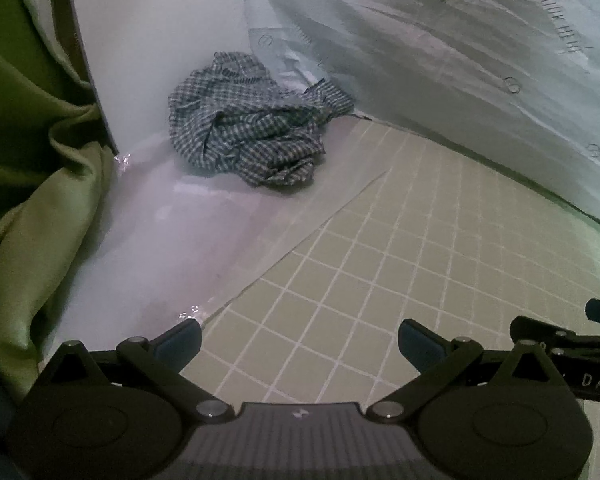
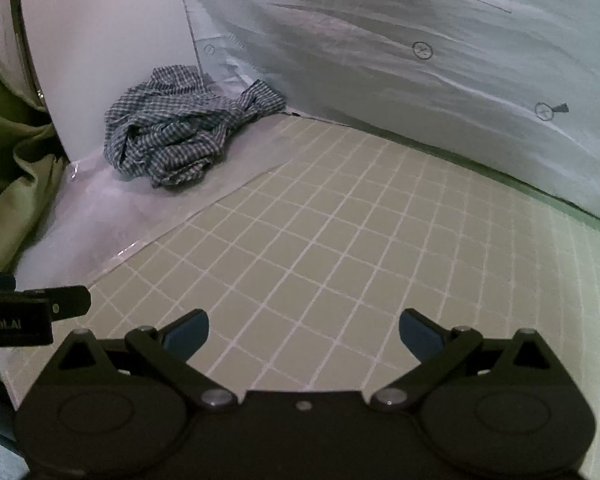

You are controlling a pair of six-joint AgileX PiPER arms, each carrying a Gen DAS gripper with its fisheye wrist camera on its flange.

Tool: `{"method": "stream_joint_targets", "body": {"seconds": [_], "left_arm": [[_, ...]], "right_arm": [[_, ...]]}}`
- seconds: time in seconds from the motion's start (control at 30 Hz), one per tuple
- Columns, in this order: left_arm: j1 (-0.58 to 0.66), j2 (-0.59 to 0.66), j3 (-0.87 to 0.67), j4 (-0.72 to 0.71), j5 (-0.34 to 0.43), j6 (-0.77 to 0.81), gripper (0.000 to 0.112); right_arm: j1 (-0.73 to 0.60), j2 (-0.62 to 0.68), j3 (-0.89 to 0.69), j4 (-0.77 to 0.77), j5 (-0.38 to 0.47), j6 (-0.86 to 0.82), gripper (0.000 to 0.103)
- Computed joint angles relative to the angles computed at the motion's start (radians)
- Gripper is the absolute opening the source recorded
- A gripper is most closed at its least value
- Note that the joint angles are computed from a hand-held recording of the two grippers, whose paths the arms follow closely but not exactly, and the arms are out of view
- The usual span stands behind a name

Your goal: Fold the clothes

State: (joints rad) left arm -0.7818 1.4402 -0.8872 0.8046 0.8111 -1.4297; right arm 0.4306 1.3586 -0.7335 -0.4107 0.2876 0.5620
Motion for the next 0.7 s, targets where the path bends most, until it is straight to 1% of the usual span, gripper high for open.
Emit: {"method": "stream_joint_targets", "body": {"seconds": [0.1, 0.2, 0.3, 0.4, 0.5, 0.57, 0.63, 0.7], "left_arm": [[0.057, 0.039, -0.025, -0.029, -0.035, 0.044, 0.103], [0.126, 0.076, -0.056, -0.058, -0.067, 0.094, 0.103], [0.217, 0.125, -0.104, -0.081, -0.103, 0.156, 0.103], [0.318, 0.191, -0.173, -0.103, -0.136, 0.218, 0.103], [0.432, 0.281, -0.276, -0.143, -0.169, 0.298, 0.103], [0.489, 0.349, -0.357, -0.161, -0.176, 0.335, 0.103], [0.544, 0.431, -0.458, -0.175, -0.172, 0.368, 0.102], [0.600, 0.526, -0.583, -0.210, -0.171, 0.423, 0.101]], "right_arm": [[-0.006, 0.080, -0.067, -0.014, -0.004, 0.000, 0.103], [-0.034, 0.175, -0.169, 0.093, -0.004, -0.113, 0.103], [-0.040, 0.273, -0.285, 0.116, 0.008, -0.148, 0.103], [-0.054, 0.388, -0.431, 0.202, 0.027, -0.255, 0.103], [-0.064, 0.528, -0.622, 0.308, 0.077, -0.363, 0.102], [-0.070, 0.626, -0.761, 0.380, 0.120, -0.428, 0.099], [-0.075, 0.730, -0.917, 0.438, 0.176, -0.476, 0.098], [-0.076, 0.850, -1.102, 0.494, 0.253, -0.512, 0.096]]}}
